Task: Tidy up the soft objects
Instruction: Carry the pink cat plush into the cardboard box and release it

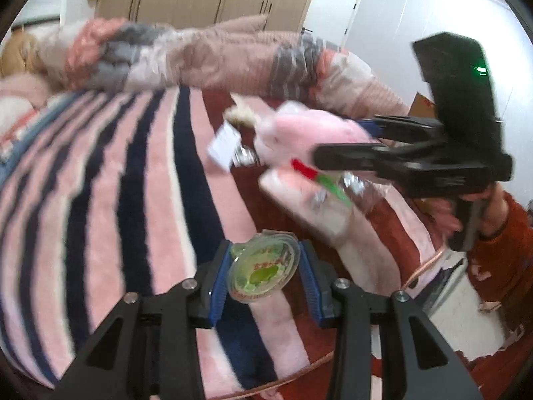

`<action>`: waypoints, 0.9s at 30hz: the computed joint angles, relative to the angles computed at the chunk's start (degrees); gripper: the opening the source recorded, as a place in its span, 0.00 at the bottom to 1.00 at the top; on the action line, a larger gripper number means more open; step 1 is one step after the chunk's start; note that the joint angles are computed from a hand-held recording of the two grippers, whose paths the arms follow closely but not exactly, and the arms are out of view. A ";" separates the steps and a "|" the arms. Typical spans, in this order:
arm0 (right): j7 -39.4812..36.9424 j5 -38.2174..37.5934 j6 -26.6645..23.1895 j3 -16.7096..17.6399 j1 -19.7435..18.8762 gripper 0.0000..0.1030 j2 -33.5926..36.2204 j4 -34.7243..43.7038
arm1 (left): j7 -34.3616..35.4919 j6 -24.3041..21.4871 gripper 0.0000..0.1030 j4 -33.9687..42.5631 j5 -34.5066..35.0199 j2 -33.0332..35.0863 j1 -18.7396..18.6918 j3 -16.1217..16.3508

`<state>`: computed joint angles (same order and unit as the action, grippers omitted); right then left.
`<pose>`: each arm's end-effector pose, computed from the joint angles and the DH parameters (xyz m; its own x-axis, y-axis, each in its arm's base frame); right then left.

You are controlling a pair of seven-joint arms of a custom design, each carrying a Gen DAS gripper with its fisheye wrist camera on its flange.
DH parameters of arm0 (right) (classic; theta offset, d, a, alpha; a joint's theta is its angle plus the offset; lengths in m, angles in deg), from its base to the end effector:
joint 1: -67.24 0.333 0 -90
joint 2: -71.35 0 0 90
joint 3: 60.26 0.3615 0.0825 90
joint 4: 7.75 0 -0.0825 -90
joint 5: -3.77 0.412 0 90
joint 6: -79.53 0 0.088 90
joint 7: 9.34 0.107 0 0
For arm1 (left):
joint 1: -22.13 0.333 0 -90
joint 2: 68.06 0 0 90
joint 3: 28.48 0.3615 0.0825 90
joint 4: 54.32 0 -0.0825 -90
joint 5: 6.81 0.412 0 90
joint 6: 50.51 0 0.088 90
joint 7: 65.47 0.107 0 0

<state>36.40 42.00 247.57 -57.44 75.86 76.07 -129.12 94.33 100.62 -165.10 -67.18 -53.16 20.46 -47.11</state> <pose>0.6180 0.0840 0.4785 0.3636 -0.9315 -0.0139 -0.6625 -0.2480 -0.7069 0.6429 -0.1988 0.4253 -0.6997 -0.6712 0.2445 -0.6006 0.3675 -0.7101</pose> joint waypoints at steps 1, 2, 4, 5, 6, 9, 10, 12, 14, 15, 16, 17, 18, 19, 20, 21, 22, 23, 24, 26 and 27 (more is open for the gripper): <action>-1.36 1.91 -0.19 0.28 -0.30 0.58 -1.42 -0.55 | -0.10 1.39 0.36 -0.19 0.65 -0.93 -0.40 0.06; -3.20 4.46 -0.29 0.31 -0.44 0.58 -3.33 -1.30 | -0.40 2.37 0.36 -0.26 1.27 -1.81 -0.77 0.10; -6.12 8.50 -0.14 -0.56 0.05 0.58 -6.96 -2.75 | -0.41 2.82 0.36 -0.06 1.43 -3.35 -1.18 0.02; -6.26 8.92 0.34 -1.18 0.42 0.58 -8.84 -3.68 | -0.28 2.91 0.36 0.26 1.25 -4.34 -1.56 -0.08; -6.16 9.04 1.22 -1.96 0.67 0.58 -11.32 -5.01 | -0.36 2.87 0.36 0.78 1.29 -5.14 -2.13 -0.08; -4.76 7.58 4.16 -4.23 1.09 0.58 -17.61 -8.78 | -0.65 3.21 0.36 2.32 2.02 -6.77 -4.35 0.05; -2.93 5.61 4.81 -4.36 0.33 0.58 -19.24 -9.87 | -0.89 3.38 0.36 3.13 2.72 -7.15 -5.37 -0.07; 2.78 0.07 5.87 -3.52 -3.82 0.58 -23.39 -12.75 | -2.02 3.32 0.36 5.28 4.76 -7.19 -7.53 -0.43; 7.22 -4.26 5.79 -2.93 -8.00 0.58 -26.58 -14.87 | -3.97 3.00 0.36 7.74 7.21 -6.36 -9.29 -0.78; 9.90 -6.69 5.42 -2.13 -11.09 0.59 -27.93 -15.77 | -5.60 2.54 0.36 9.50 9.03 -5.63 -10.30 -1.10; 12.13 -8.82 4.89 -1.53 -13.65 0.59 -28.87 -16.44 | -7.51 1.86 0.36 11.65 11.28 -4.54 -11.37 -1.49; 14.58 -11.24 4.11 -0.64 -16.77 0.59 -29.65 -17.13 | -9.12 1.04 0.36 13.90 13.43 -3.25 -12.32 -2.00; 16.10 -13.04 3.33 -0.49 -18.56 0.59 -29.97 -17.49 | -10.92 0.08 0.36 16.43 15.88 -1.69 -13.31 -2.54; 17.35 -14.85 2.17 -0.66 -20.25 0.59 -30.10 -17.89 | -12.91 -0.58 0.36 18.50 18.39 -0.40 -14.26 -3.01; 18.17 -16.27 1.11 -1.09 -21.01 0.59 -29.97 -18.07 | -14.96 -1.51 0.36 21.01 21.18 1.30 -15.30 -3.48; 18.63 -17.73 -0.11 -1.75 -21.55 0.59 -29.58 -18.24 | -16.58 -2.18 0.36 22.84 23.44 2.62 -16.05 -4.01; 19.21 -19.23 -0.52 -2.07 -21.96 0.59 -29.15 -18.46 | -18.78 -3.40 0.36 25.74 26.56 4.66 -17.37 -4.38; 20.55 -21.62 -0.80 -1.48 -23.35 0.59 -28.51 -18.62 | -20.51 -4.51 0.36 28.06 28.94 6.25 -18.18 -4.70; 21.92 -23.97 -0.66 -0.83 -24.61 0.60 -27.73 -18.70 | -22.72 -6.19 0.36 31.25 32.10 8.48 -19.53 -4.73; 23.50 -27.11 -0.45 -1.02 -25.46 0.63 -27.09 -19.33 | -26.59 -8.59 0.36 36.03 37.43 11.83 -21.79 -4.59; 24.20 -28.30 -0.30 -1.38 -25.55 0.65 -26.97 -19.69 | -28.76 -10.64 0.36 39.33 40.65 14.08 -23.27 -4.15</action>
